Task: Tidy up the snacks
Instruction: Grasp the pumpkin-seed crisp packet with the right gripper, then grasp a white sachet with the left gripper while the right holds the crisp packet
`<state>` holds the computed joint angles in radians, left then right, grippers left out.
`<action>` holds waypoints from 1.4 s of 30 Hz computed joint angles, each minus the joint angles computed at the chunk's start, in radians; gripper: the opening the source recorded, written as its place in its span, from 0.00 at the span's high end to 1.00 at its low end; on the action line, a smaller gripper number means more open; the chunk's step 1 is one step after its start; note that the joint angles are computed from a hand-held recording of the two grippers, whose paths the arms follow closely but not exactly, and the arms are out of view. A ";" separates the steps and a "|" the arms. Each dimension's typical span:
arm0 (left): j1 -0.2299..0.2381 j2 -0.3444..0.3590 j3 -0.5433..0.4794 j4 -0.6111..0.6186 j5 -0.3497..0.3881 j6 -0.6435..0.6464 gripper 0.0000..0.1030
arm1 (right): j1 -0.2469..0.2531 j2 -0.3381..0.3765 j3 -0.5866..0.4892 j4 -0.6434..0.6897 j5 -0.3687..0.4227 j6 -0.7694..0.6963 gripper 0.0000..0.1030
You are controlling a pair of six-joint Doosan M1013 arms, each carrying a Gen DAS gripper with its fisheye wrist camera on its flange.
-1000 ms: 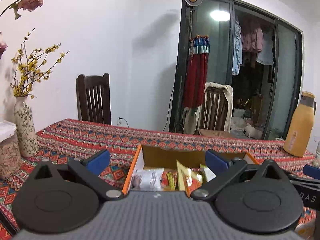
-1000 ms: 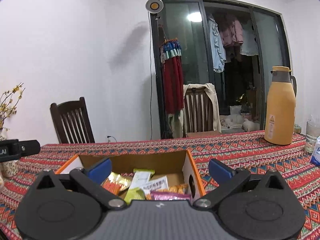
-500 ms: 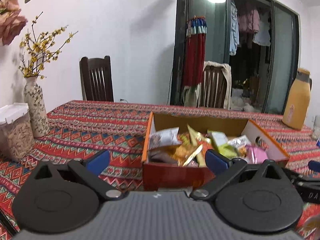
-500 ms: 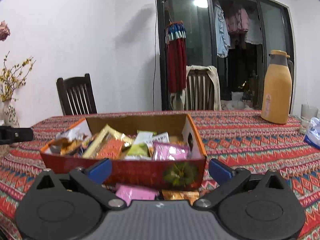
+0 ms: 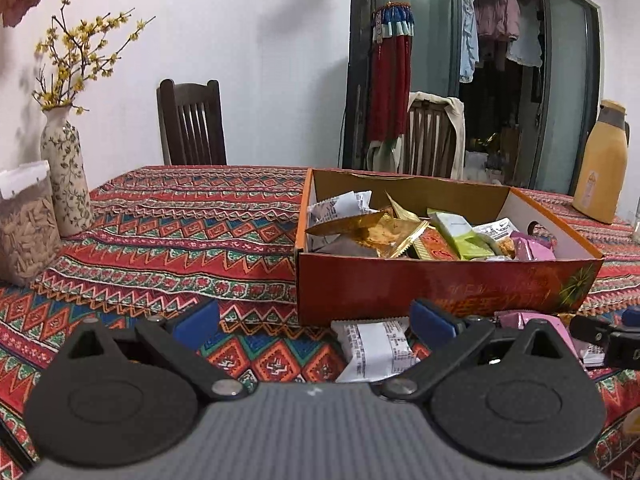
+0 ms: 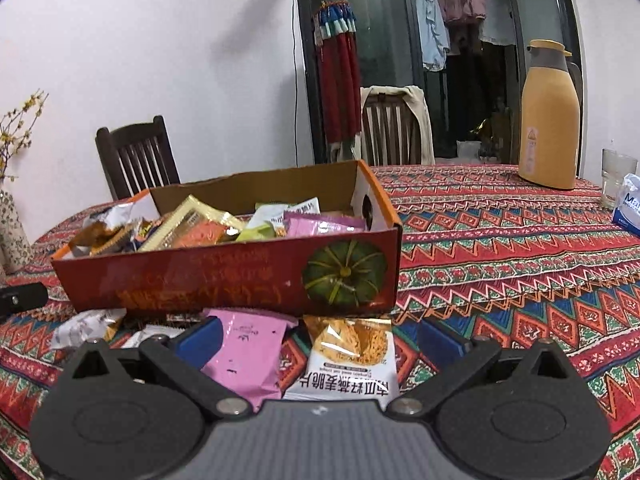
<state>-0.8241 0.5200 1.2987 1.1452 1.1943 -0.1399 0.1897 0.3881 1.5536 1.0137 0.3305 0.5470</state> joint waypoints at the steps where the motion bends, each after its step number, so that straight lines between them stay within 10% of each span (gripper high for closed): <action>1: 0.000 -0.002 0.003 0.001 -0.004 -0.004 0.00 | 0.001 0.000 0.000 0.000 -0.002 0.001 0.00; 8: 0.004 -0.007 0.009 -0.009 -0.023 -0.014 0.00 | -0.001 0.002 -0.005 -0.047 -0.010 0.070 0.01; 14: 0.006 -0.010 0.014 -0.015 -0.033 -0.021 0.00 | -0.015 0.018 -0.055 -0.271 0.091 0.280 0.28; 22: 0.007 -0.013 0.018 -0.013 -0.033 -0.034 0.00 | -0.009 0.053 -0.107 -0.456 0.142 0.381 0.34; 42: 0.015 -0.001 -0.007 -0.063 -0.008 0.003 0.00 | -0.023 0.018 -0.032 -0.132 0.037 0.070 0.57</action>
